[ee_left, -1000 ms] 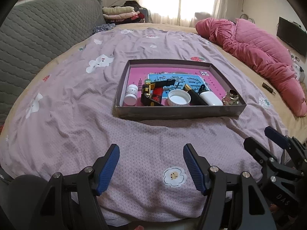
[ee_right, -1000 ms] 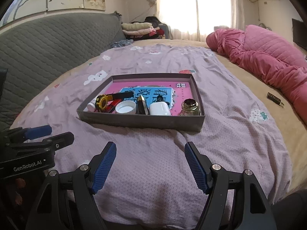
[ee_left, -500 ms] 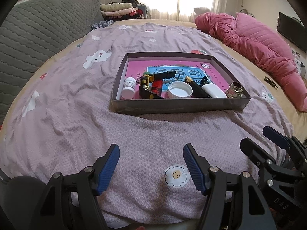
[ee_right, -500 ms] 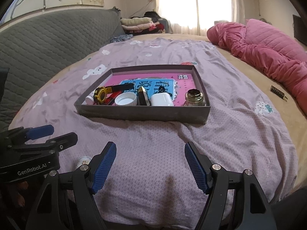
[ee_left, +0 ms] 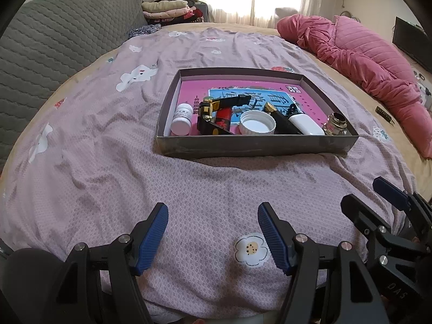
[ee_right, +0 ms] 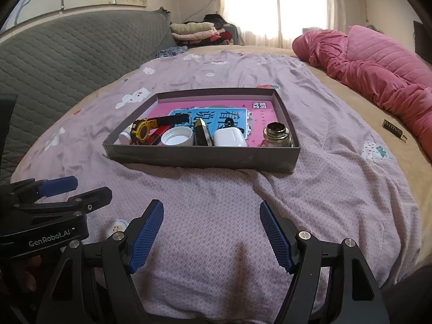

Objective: Organize rigid objects

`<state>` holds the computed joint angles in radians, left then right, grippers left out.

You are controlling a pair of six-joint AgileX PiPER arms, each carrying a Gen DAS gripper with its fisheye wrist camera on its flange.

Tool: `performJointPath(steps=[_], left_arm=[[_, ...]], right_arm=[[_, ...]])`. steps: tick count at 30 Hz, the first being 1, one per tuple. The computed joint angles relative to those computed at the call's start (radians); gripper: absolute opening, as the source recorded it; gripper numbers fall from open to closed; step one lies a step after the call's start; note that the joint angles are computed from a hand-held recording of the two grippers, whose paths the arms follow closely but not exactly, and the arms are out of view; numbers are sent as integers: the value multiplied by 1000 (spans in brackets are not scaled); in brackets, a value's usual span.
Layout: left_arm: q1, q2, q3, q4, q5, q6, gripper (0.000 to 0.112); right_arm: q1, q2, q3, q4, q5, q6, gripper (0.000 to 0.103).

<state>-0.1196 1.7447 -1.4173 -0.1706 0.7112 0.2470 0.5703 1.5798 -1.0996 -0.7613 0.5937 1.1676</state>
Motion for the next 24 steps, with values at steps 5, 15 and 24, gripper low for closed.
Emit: performJointPath(steps=[5, 15, 24], left_arm=[[-1, 5, -7, 5, 4, -9, 68], [-3, 7, -7, 13, 6, -15, 68], [-3, 11, -7, 19, 5, -18, 68]], right_arm=[[7, -3, 2, -11, 2, -1, 75], [5, 3, -3, -4, 1, -16, 75], [3, 6, -3, 0, -1, -17, 75]])
